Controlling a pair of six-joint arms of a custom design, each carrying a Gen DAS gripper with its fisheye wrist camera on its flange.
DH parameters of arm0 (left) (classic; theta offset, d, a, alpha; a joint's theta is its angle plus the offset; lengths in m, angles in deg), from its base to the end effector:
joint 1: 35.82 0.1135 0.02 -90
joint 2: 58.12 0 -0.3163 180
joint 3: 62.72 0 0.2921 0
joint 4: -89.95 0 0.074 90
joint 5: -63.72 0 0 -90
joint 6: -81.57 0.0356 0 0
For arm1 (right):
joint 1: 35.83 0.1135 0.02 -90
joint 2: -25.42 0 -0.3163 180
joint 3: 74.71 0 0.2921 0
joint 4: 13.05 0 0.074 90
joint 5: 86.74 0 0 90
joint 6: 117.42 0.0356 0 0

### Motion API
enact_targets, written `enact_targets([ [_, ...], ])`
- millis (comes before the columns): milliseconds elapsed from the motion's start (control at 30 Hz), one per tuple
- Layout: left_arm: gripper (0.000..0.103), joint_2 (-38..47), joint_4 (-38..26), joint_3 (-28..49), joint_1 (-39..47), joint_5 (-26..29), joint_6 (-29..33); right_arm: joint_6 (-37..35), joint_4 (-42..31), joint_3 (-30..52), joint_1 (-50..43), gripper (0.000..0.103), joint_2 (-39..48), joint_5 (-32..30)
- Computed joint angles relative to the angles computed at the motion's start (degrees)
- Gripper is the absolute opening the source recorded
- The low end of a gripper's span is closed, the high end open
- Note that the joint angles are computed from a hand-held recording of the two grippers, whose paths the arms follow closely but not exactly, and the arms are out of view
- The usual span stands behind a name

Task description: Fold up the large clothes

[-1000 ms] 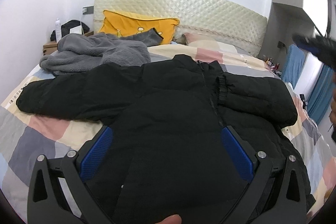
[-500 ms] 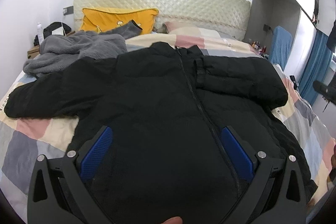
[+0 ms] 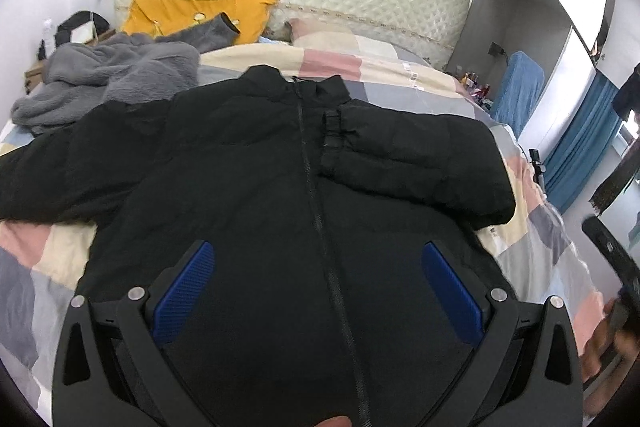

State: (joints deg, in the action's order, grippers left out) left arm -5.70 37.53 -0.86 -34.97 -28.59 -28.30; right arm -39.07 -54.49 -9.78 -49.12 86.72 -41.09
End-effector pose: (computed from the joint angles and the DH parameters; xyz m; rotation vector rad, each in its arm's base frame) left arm 0.1954 0.0043 0.3374 -0.4378 2.2816 -0.1208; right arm 0.2375 -0.0305 0.3485 -0.3775 2.0428 0.5953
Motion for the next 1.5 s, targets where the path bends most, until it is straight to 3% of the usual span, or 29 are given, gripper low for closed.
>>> enact_targets([
  [167, 0.103, 11.33, 1.01, 7.38, 0.42, 1.33, 0.65, 2.16, 0.87, 0.80, -1.71, 0.073, 1.13, -0.60],
  [300, 0.103, 20.58, 2.47, 13.33, 1.12, 3.06, 0.31, 0.72, -2.23, 2.35, -1.28, 0.093, 3.57, 0.33],
  [567, 0.103, 38.36, 4.71, 23.15, -0.49, 0.15, 0.07, 3.86, 1.90, 2.36, -2.55, 0.095, 6.47, 1.08],
  [700, 0.103, 45.35, 6.89, 25.16, 0.40, 4.18, -2.76, 5.37, 4.04, 2.50, -1.48, 0.101, 9.24, 4.50],
  [800, 0.103, 48.85, 9.25, 24.73, -0.41, 1.21, -4.20, 5.51, 4.38, 3.08, 0.24, 0.101, 11.28, 7.68],
  [933, 0.103, 50.94, 12.32, 23.55, 0.75, 2.56, -9.22, 3.94, 4.53, 2.84, 1.76, 0.101, 12.85, 10.09],
  [1133, 0.103, 51.58, 11.76, 24.27, 0.00, 0.81, -10.64, 4.60, 5.15, 2.58, 2.85, 0.101, 14.14, 10.46],
  [1200, 0.094, 51.10, 11.85, 23.72, -0.09, 0.85, -10.61, 4.62, 5.41, 2.33, 3.34, 0.101, 13.78, 11.12],
  [1233, 0.085, 50.78, 12.29, 23.53, 0.00, 1.69, -10.36, 4.47, 5.50, 2.12, 3.37, 0.101, 13.54, 11.05],
  [1300, 0.056, 50.60, 10.82, 24.90, -0.48, 2.45, -9.52, 4.22, 5.54, 1.83, 3.30, 0.101, 13.15, 10.93],
  [1367, 0.042, 50.17, 7.68, 26.59, -1.24, 2.75, -9.13, 4.38, 5.63, 1.85, 3.45, 0.101, 13.02, 11.15],
  [1500, 0.038, 47.15, 3.21, 29.32, -2.16, 2.15, -8.58, 4.10, 5.89, 1.53, 3.90, 0.101, 12.63, 11.68],
])
